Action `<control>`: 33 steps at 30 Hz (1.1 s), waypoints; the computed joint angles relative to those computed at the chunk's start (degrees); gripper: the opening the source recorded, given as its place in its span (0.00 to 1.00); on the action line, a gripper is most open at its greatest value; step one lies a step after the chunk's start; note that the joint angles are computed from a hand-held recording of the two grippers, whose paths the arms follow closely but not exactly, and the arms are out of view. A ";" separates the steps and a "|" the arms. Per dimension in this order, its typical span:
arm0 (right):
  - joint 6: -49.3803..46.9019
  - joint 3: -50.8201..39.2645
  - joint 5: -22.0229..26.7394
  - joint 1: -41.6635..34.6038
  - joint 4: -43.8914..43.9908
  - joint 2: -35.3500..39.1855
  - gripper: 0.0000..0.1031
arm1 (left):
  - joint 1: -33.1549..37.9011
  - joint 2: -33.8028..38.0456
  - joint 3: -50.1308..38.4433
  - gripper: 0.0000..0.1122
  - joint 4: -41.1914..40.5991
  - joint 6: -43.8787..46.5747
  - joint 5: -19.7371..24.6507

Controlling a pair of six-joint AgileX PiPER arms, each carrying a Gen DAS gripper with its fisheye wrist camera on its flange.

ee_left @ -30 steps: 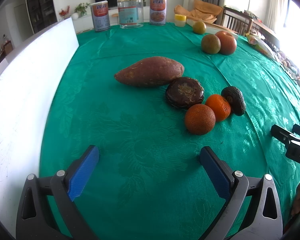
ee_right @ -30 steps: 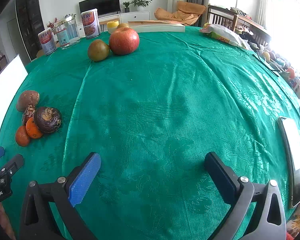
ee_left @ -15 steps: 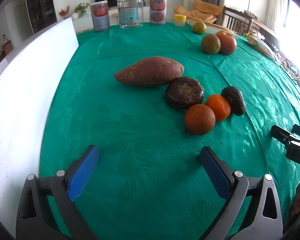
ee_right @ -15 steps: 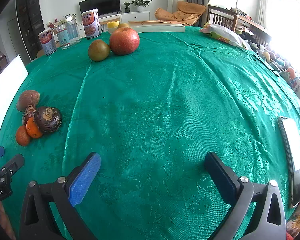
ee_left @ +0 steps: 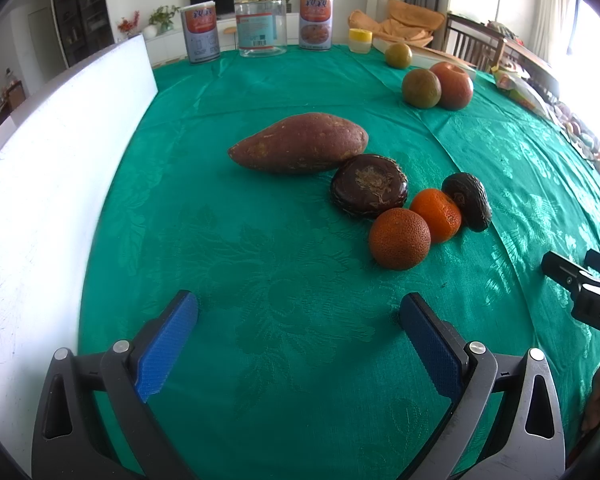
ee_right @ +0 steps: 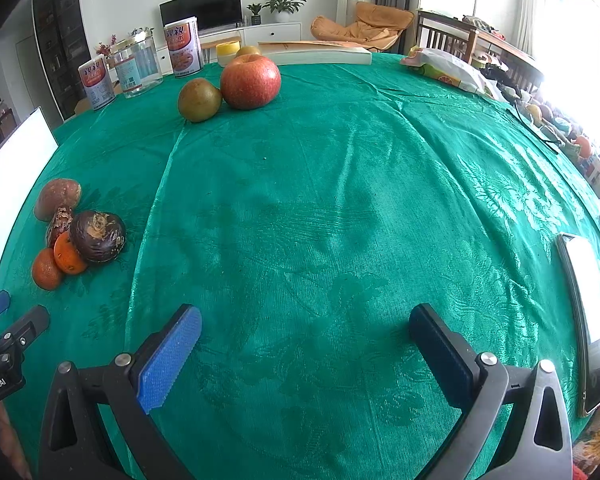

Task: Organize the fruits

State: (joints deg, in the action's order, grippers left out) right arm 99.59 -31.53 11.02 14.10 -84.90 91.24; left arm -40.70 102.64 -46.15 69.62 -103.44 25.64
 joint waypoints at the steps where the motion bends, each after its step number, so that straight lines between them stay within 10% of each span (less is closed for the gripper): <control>1: 0.13 -0.04 -0.01 -0.02 -0.15 0.07 1.00 | 0.00 0.00 0.00 0.90 0.00 0.00 0.00; 16: 1.24 -0.20 0.44 0.62 -0.69 0.40 1.00 | 0.89 -1.74 2.02 0.90 4.22 -1.86 -5.10; 19: 1.23 -0.23 0.54 0.68 -0.62 0.44 1.00 | 2.82 -3.27 1.80 0.89 -1.46 6.80 -11.71; 25: 1.22 -0.28 0.56 0.78 -0.57 0.49 1.00 | 1.76 0.14 -5.31 0.88 -7.13 16.23 -8.16; 27: 1.25 -0.33 0.52 0.82 -0.60 0.52 1.00 | 1.47 0.86 -6.16 0.85 -6.59 15.86 -7.09; 29: 1.31 -0.33 0.58 0.80 -0.62 0.53 1.00 | 1.63 1.46 -6.75 0.59 -8.77 18.68 -7.17; 33: 1.39 -0.30 0.61 0.82 -0.69 0.53 1.00 | 1.51 2.35 -6.87 0.52 -7.96 18.28 -6.71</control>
